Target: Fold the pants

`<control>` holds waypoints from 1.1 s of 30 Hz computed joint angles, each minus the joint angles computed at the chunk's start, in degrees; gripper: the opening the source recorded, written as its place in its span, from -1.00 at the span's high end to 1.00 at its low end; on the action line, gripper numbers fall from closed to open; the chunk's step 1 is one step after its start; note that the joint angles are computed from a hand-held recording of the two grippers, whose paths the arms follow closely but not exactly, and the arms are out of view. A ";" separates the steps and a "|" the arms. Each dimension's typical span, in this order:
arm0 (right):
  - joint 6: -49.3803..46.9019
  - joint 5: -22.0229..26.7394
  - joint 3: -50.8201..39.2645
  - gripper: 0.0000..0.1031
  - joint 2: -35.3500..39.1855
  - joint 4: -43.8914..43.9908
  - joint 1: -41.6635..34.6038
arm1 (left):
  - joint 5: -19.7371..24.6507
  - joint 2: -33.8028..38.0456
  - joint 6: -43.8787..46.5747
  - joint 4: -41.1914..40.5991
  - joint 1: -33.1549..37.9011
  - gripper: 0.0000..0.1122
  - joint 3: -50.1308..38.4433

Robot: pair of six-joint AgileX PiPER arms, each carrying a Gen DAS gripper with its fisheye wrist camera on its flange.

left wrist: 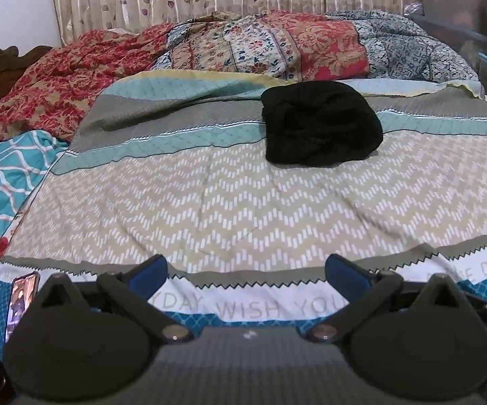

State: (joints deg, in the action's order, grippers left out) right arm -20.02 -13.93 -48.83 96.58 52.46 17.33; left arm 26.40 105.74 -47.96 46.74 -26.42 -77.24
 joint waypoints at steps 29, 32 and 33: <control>5.77 1.96 0.10 -1.00 0.18 -5.16 -1.45 | 1.67 -0.28 -2.84 2.20 0.51 -0.83 0.25; 5.20 2.08 -0.02 -1.00 0.23 -4.58 -1.40 | 2.29 -0.28 -2.84 1.95 0.65 -0.83 0.12; 5.22 2.25 -0.08 -1.00 0.20 -4.62 -1.47 | 2.35 -0.31 -2.87 2.14 0.69 -0.83 0.09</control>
State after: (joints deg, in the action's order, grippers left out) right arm -14.80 -11.68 -48.90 96.78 47.84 15.87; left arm 28.74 105.43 -50.82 48.87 -25.74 -77.15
